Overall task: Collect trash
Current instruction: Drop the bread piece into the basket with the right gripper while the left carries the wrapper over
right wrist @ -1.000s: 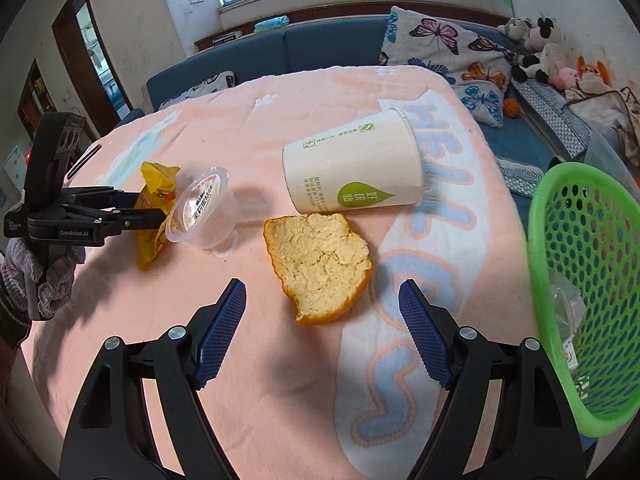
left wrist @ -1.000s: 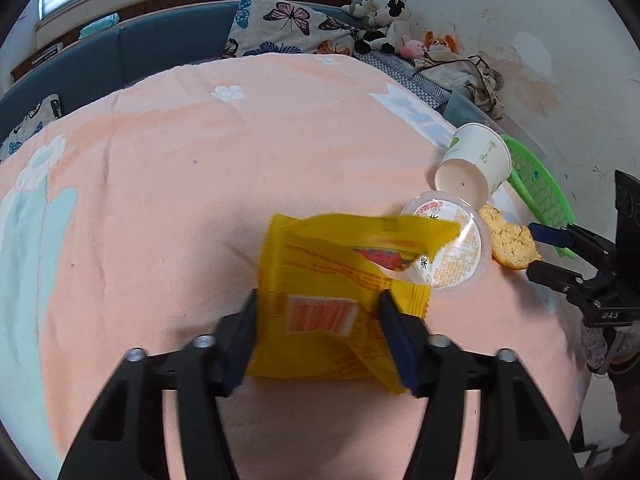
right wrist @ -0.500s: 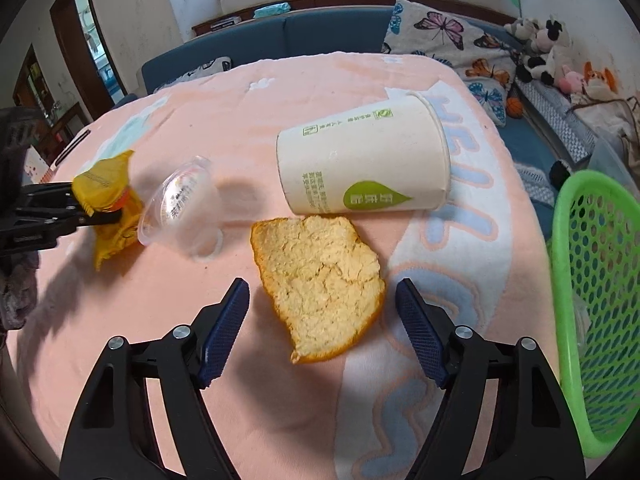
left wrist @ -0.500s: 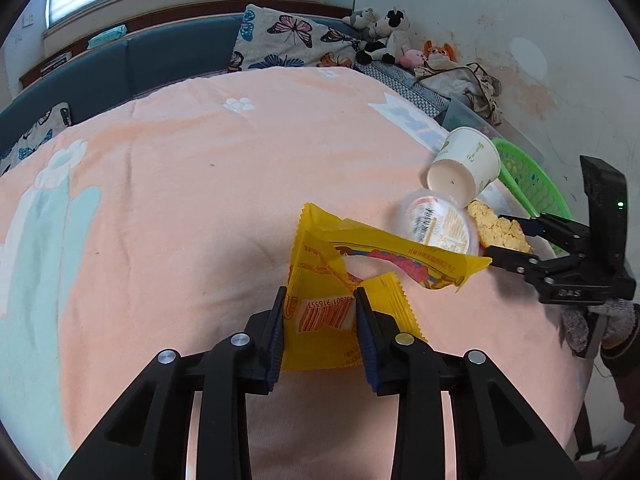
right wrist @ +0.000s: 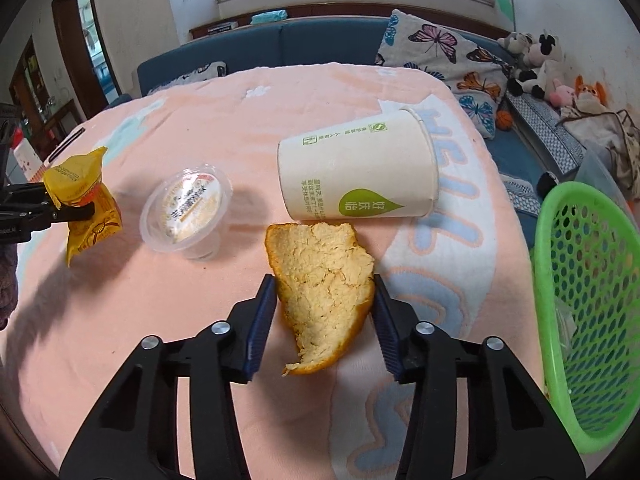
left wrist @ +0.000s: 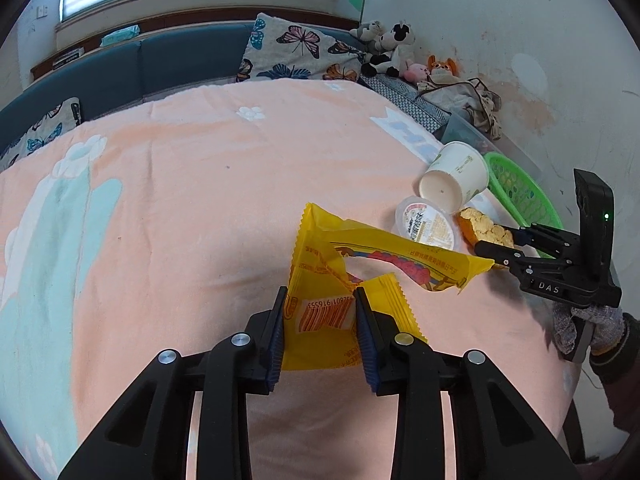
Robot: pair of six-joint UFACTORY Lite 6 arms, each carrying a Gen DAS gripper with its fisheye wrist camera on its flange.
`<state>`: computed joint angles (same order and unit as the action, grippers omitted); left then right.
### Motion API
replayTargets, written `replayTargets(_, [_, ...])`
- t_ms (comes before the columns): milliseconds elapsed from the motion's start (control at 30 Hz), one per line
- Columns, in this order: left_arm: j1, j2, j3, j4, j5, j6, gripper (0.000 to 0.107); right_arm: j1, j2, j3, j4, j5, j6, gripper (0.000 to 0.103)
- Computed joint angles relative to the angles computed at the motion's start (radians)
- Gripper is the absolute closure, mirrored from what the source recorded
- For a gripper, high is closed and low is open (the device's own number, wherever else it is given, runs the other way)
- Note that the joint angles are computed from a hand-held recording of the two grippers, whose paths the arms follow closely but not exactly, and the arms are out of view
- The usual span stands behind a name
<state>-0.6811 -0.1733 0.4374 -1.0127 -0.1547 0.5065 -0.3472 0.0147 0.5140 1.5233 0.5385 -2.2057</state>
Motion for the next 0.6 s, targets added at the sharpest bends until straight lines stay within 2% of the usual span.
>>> replayTargets(233, [-0.079, -0.074, 0.017, -0.448, -0.029, 0.415, 0.076, -0.118, -0.088, -0.027, -0.146, 0.11, 0.11, 0.061])
replayTargets(400, [-0.155, -0.061, 0.074, -0.583, -0.069, 0.525, 0.076, -0.234, -0.148, -0.031, -0.238, 0.204, 0.158, 0.061])
replayTargets(600, [-0.229, 0.042, 0.21, -0.671, -0.096, 0.592, 0.076, -0.397, -0.102, 0.049, -0.309, 0.282, 0.173, 0.061])
